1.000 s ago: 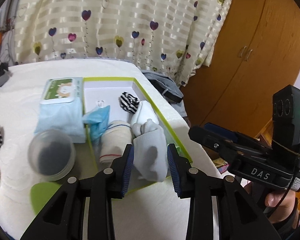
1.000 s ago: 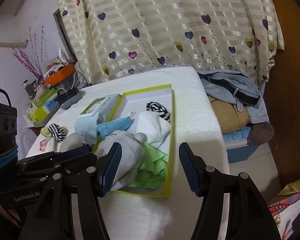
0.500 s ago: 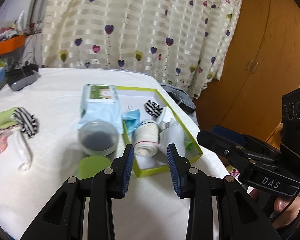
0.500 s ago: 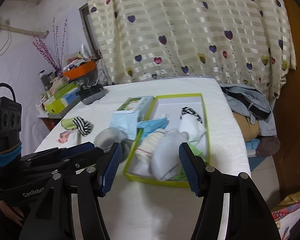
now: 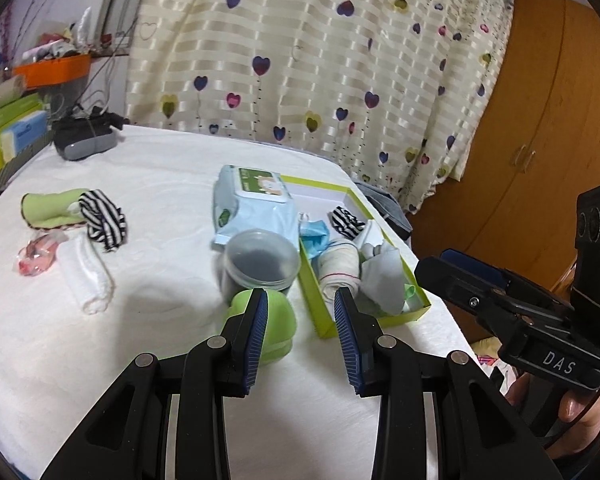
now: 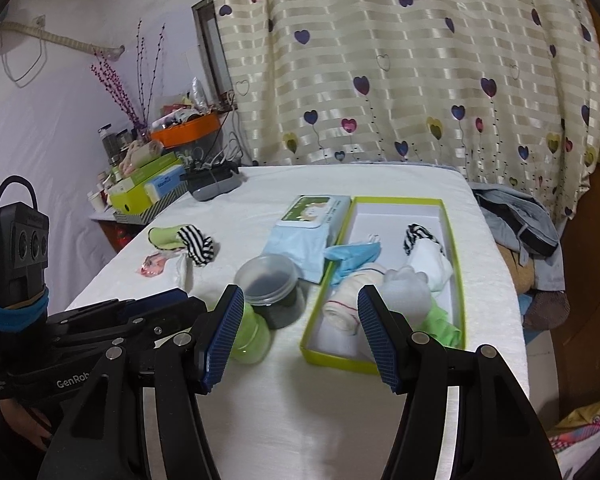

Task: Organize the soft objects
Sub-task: 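Withdraw both open tools from the box toward the white folded pad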

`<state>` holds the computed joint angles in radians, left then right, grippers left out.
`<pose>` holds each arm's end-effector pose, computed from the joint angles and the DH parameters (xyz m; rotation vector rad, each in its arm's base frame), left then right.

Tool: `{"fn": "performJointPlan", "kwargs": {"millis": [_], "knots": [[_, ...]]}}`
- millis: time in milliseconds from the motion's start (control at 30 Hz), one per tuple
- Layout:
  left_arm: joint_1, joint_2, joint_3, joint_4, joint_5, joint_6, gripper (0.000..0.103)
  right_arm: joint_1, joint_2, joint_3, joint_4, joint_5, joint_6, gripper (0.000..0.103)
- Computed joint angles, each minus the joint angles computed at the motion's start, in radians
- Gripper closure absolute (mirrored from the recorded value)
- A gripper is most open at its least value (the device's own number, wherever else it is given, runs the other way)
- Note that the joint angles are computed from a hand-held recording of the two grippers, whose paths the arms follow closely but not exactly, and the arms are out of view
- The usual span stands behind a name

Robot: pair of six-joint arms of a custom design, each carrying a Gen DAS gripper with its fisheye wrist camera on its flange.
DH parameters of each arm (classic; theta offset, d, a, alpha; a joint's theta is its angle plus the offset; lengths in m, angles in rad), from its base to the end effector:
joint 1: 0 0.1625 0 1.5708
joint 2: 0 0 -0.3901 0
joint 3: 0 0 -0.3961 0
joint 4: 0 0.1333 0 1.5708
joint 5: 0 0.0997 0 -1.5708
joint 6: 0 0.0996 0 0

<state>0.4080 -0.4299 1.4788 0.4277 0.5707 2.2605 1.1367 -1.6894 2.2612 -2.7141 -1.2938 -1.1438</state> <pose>-0.3341 -0.3810 -0.0812 0.2793 2.4160 -1.1931 -0.0321 -0.4509 0.3089 1.0809 -2.5869 0.8569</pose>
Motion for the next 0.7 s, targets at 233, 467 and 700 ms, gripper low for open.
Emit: {"fn": "performJointPlan", "kwargs": {"millis": [233, 467, 700], "knots": [[-0.006, -0.015, 0.046, 0.012, -0.026, -0.076, 0.07, 0.018, 0.0, 0.012, 0.046, -0.017, -0.021, 0.043], [-0.011, -0.037, 0.098, 0.025, -0.044, -0.153, 0.07, 0.047, 0.011, 0.027, 0.061, -0.049, -0.041, 0.043], [-0.013, -0.065, 0.155, 0.027, -0.058, -0.214, 0.07, 0.081, 0.037, 0.043, 0.043, -0.083, -0.048, 0.043]]}}
